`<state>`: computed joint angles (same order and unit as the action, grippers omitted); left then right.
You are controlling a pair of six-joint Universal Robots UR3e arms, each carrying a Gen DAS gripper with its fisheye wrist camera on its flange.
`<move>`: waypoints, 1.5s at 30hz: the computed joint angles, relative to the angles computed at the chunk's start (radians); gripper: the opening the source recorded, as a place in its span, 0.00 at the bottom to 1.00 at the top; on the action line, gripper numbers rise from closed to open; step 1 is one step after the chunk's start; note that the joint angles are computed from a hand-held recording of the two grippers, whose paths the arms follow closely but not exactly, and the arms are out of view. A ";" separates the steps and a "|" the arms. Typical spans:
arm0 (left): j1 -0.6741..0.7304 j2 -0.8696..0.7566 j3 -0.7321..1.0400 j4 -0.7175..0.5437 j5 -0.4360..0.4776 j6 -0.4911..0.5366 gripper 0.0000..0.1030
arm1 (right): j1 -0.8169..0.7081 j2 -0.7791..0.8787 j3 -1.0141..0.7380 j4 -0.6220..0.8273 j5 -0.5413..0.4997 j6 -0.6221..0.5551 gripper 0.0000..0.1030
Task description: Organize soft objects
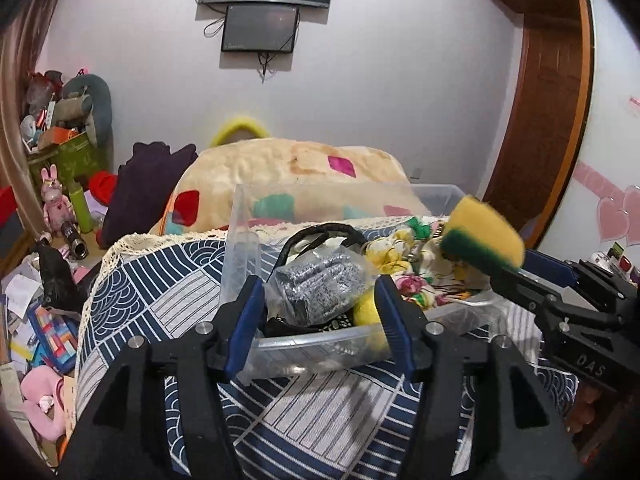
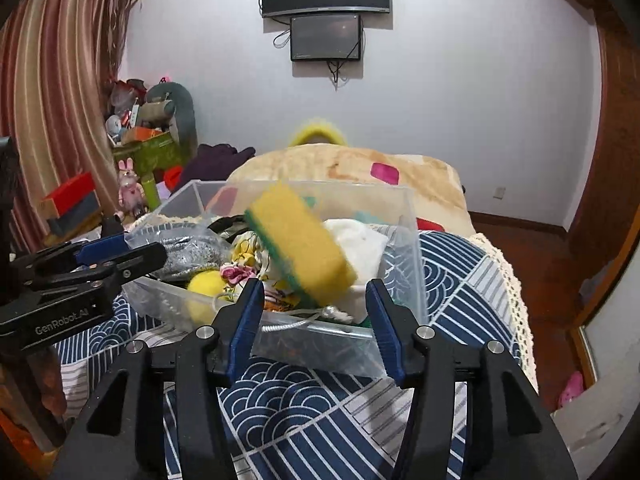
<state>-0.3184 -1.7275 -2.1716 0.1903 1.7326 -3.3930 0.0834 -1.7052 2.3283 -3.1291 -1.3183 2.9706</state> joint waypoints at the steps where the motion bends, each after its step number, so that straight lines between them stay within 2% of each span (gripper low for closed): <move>1: -0.005 0.016 -0.011 0.002 0.004 0.000 0.56 | -0.003 -0.008 0.002 0.000 0.001 0.000 0.48; 5: -0.035 0.095 -0.061 0.027 0.017 0.008 0.57 | -0.056 -0.136 0.048 0.048 0.069 -0.020 0.48; 10: -0.118 0.177 -0.094 0.061 0.107 0.028 0.57 | -0.107 -0.288 0.086 0.098 0.138 -0.033 0.48; 17: -0.224 0.250 -0.118 0.116 0.200 0.041 0.62 | -0.292 -0.609 0.146 0.286 0.361 -0.066 0.48; 21: -0.274 0.253 -0.117 0.138 0.242 0.050 0.66 | -0.345 -0.731 0.170 0.341 0.425 -0.054 0.60; 23: -0.295 0.251 -0.126 0.158 0.257 0.051 0.69 | -0.392 -0.797 0.185 0.391 0.475 -0.061 0.63; 27: -0.317 0.241 -0.150 0.201 0.271 0.037 0.75 | -0.377 -0.784 0.210 0.344 0.466 -0.046 0.72; 29: -0.318 0.235 -0.162 0.216 0.263 0.028 0.75 | -0.341 -0.740 0.230 0.266 0.427 -0.018 0.73; 31: -0.320 0.234 -0.168 0.215 0.257 0.026 0.75 | -0.342 -0.743 0.243 0.262 0.431 -0.019 0.73; 35: -0.325 0.221 -0.173 0.227 0.265 0.027 0.75 | -0.295 -0.695 0.255 0.198 0.373 -0.006 0.73; 40: -0.326 0.221 -0.179 0.233 0.265 0.027 0.79 | -0.330 -0.740 0.263 0.250 0.411 -0.022 0.73; 45: -0.341 0.207 -0.172 0.240 0.281 0.030 0.80 | -0.399 -0.835 0.268 0.378 0.483 -0.069 0.75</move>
